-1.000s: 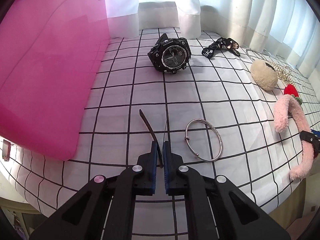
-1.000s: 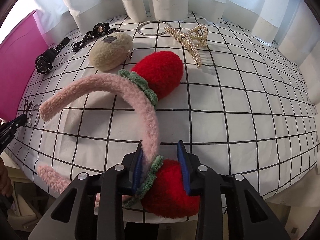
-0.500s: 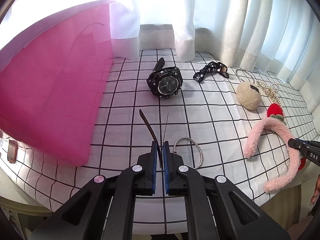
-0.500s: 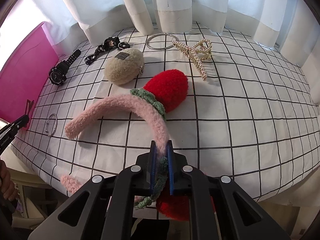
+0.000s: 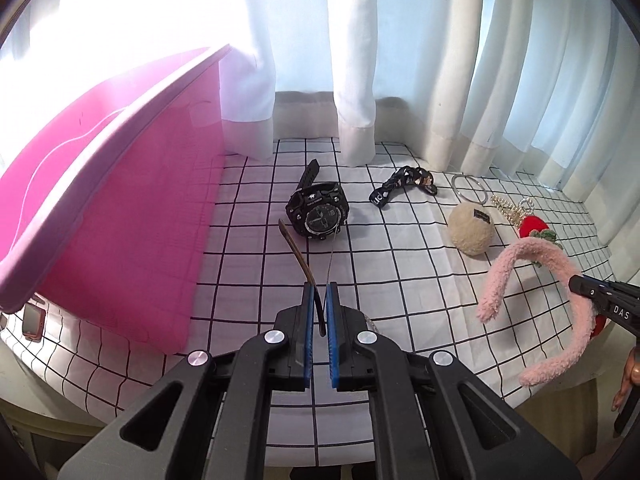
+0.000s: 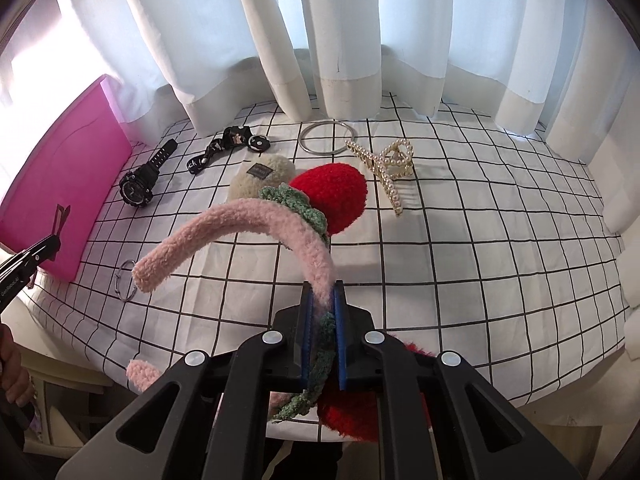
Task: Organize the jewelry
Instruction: 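Close the right tool on the headband while the left tool grasps the hairpins, then carry headband and hairpins into the pink tub and open both tools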
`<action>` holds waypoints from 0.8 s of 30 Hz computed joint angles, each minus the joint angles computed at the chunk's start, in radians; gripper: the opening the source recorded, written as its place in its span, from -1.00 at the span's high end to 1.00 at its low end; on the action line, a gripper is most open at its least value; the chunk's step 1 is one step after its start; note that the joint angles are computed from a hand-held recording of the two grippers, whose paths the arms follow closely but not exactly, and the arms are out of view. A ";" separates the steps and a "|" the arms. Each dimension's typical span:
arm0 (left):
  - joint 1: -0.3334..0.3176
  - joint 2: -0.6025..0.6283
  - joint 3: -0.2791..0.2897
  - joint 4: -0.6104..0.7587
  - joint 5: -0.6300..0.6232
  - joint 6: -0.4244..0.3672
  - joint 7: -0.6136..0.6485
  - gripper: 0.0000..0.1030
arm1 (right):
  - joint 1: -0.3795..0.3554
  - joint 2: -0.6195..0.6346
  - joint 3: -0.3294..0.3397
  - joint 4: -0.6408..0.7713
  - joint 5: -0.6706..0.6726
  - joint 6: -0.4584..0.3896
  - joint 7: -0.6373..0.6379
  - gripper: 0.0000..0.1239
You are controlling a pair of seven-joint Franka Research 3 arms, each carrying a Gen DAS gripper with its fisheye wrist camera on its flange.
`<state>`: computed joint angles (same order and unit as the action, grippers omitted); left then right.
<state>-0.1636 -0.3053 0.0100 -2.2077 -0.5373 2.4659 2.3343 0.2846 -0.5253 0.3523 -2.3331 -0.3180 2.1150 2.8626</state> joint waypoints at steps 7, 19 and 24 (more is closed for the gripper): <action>-0.022 -0.022 0.023 0.054 -0.084 -0.022 0.033 0.88 | -0.028 -0.007 0.017 0.081 -0.073 -0.023 -0.011 0.85; 0.004 0.011 0.051 0.220 -0.202 0.025 0.049 0.88 | -0.066 0.192 0.011 0.361 -0.274 0.141 -0.091 0.85; 0.068 0.082 0.045 0.308 -0.152 0.081 -0.018 0.88 | -0.019 0.399 -0.024 0.574 -0.355 0.221 -0.170 0.85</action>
